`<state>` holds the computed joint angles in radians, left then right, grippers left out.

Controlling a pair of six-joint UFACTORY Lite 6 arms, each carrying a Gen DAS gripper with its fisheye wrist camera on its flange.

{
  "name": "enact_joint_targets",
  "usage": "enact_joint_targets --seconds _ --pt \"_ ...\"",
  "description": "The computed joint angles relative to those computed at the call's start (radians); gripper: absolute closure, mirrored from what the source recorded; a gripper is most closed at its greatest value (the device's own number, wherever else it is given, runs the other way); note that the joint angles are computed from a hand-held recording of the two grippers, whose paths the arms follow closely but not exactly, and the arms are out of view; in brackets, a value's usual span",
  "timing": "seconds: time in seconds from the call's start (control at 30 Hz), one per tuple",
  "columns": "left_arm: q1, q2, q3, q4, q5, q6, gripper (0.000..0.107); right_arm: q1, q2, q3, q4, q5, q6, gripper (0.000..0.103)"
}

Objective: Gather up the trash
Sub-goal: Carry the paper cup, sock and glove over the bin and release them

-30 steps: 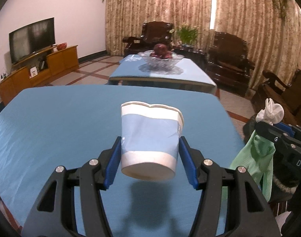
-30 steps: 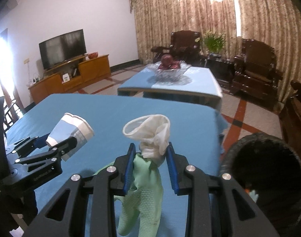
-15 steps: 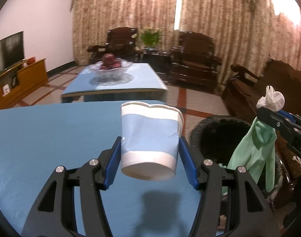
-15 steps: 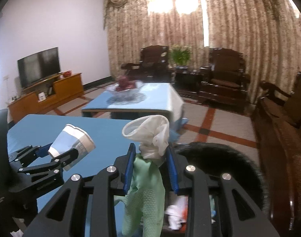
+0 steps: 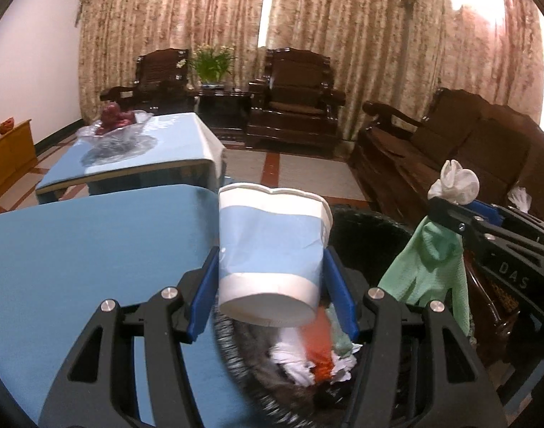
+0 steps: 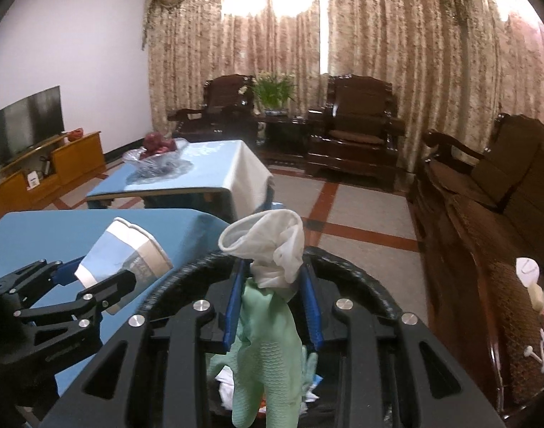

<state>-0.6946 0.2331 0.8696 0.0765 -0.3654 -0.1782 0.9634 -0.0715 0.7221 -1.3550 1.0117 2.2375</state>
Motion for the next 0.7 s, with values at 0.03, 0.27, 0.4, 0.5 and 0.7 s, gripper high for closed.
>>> enact_joint_targets --seconds 0.03,0.27,0.4,0.5,0.7 --pt "-0.008 0.024 0.021 -0.007 0.0 0.003 0.052 -0.004 -0.012 -0.019 -0.002 -0.002 0.005 0.072" --pt "-0.052 0.166 0.144 -0.022 -0.002 0.007 0.048 -0.099 -0.036 -0.1 -0.042 -0.079 0.016 0.071" --pt "-0.056 0.196 0.183 -0.001 0.008 -0.018 0.031 -0.124 -0.04 -0.133 -0.028 -0.081 0.019 0.057" --pt "-0.053 0.187 0.175 -0.015 0.003 -0.003 0.027 -0.115 -0.056 -0.164 -0.007 -0.07 0.034 0.047" --pt "-0.018 0.134 0.127 -0.017 0.003 0.006 0.017 -0.034 -0.049 -0.157 0.027 0.035 0.063 0.009"
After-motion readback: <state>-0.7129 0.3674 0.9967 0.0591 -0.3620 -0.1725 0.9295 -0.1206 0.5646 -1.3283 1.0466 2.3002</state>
